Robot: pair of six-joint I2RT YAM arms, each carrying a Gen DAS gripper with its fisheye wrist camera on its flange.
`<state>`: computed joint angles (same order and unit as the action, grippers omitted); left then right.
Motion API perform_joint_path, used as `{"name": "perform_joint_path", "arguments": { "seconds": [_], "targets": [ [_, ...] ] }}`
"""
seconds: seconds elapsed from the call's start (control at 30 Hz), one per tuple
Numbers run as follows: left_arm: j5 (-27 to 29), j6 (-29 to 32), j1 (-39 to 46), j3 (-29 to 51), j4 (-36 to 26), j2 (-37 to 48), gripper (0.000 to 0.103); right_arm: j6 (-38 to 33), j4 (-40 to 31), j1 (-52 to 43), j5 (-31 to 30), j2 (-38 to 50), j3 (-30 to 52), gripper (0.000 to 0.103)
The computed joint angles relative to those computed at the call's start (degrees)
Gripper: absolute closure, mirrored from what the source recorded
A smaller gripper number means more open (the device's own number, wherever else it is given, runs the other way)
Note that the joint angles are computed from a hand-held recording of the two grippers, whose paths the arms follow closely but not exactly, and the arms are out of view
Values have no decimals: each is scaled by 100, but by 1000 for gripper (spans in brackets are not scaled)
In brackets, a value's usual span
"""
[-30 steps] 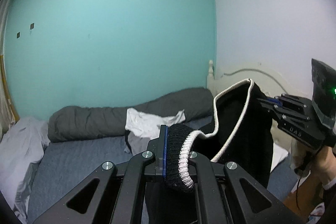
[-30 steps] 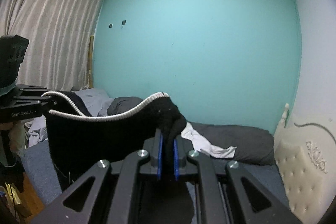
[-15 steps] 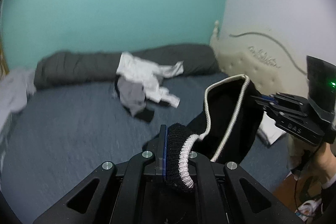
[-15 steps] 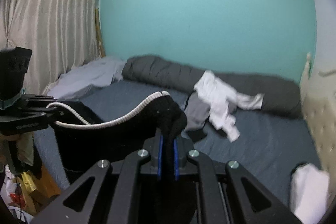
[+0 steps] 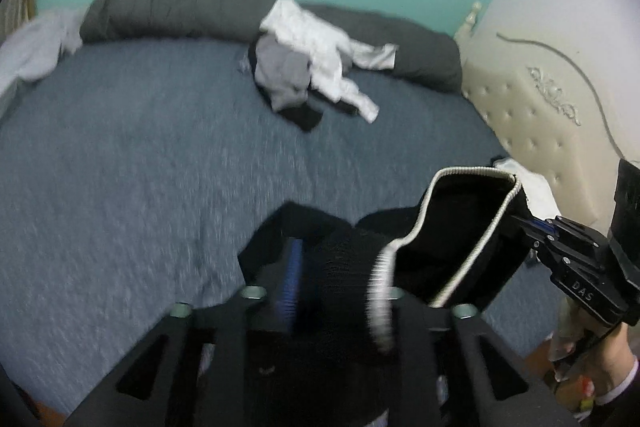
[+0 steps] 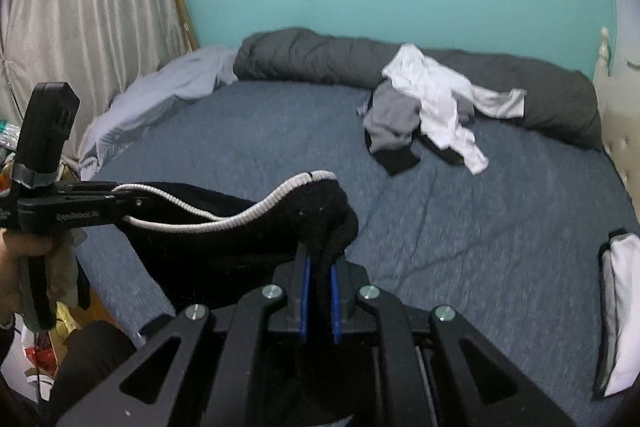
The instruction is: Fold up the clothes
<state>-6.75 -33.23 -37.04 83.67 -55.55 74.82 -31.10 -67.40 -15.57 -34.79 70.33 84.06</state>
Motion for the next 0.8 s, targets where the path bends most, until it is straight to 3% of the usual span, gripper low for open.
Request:
{"name": "perform_joint_path", "arguments": {
  "seconds": [0.27, 0.33, 0.47, 0.67, 0.8],
  "targets": [
    [-17, 116, -100, 3, -179, -32, 67, -358, 304, 118, 235, -286, -841, 95],
    [-7, 181, -161, 85, -275, 7, 57, -368, 362, 112, 245, -338, -976, 95],
    [334, 217, -83, 16, -255, 215, 54, -233, 471, 186, 235, -385, -1120, 95],
    [796, -131, 167, -394, 193, -44, 54, -39, 609, 362, 755, -402, -1226, 95],
    [1042, -212, 245, -487, 252, -16, 47, -140, 612, 315, 685, -409, -1343, 95]
  ]
}}
